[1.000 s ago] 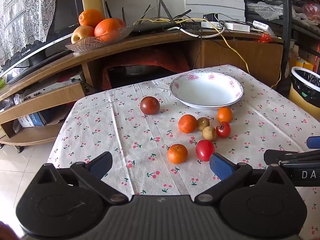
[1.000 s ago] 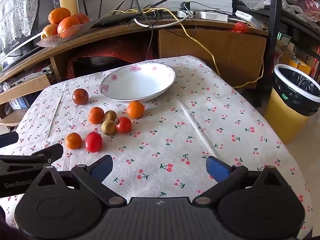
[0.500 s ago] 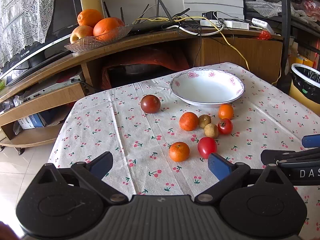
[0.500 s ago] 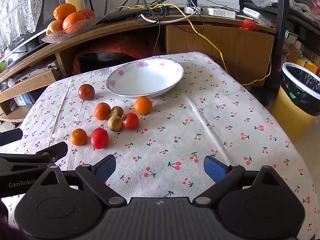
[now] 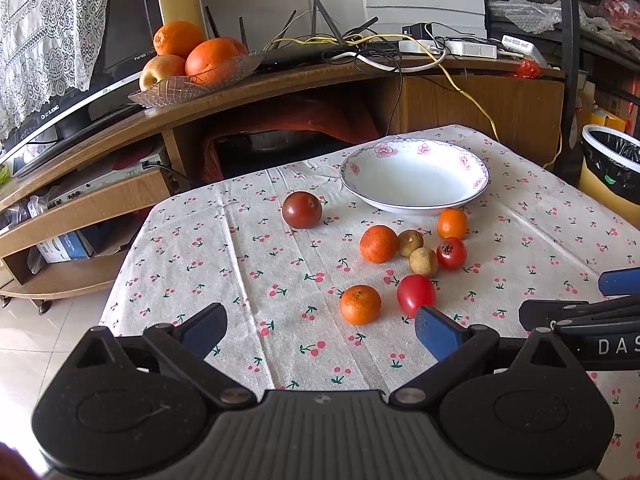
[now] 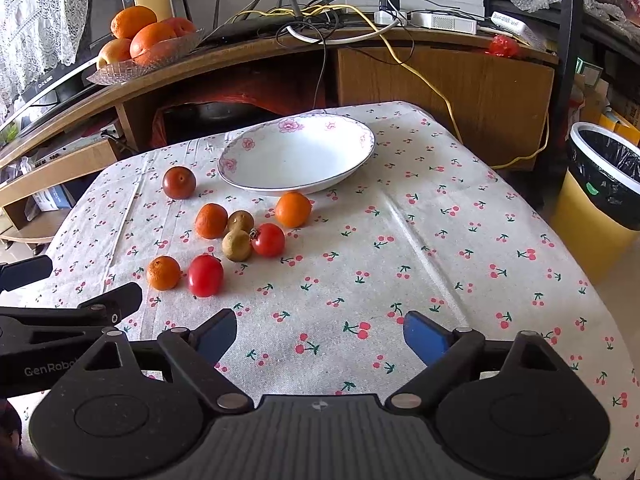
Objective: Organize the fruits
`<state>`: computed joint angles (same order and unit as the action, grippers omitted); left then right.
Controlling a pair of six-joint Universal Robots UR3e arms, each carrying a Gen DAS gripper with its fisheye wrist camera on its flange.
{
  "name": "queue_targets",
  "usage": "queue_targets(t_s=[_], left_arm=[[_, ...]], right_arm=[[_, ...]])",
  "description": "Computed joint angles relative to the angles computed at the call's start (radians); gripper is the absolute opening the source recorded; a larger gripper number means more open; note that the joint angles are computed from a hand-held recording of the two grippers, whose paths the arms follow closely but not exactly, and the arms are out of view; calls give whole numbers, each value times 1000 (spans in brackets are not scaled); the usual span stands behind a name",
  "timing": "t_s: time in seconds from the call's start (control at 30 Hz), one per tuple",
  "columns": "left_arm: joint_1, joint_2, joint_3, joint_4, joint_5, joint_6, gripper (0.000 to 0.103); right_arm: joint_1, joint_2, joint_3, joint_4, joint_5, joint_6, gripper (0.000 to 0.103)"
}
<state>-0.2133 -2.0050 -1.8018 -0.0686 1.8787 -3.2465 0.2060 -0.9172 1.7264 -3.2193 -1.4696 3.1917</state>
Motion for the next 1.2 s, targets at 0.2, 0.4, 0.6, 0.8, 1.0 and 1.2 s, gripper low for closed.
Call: queue_targets(t_s=[0.2, 0.4, 0.6, 0.8, 1.0, 1.2], left_arm=[[-2, -1, -5, 10, 7, 8, 103], [-1, 1, -7, 10, 7, 9, 103], [6, 6, -18, 20, 2, 13, 103], [32, 13, -49, 39, -10, 25, 102], [56, 10, -55, 49, -12, 35, 99], [90, 3, -74, 67, -30, 50, 100]], right_arm=[[-2, 2, -4, 7, 18, -3, 82], [0, 3, -11, 15, 29, -6, 80], [1, 7, -20, 24, 44, -12, 78], [7, 27, -54, 51, 73, -26, 73], [2, 63, -124, 98, 148, -68, 70], [-5, 132, -263, 206, 249, -124, 58]])
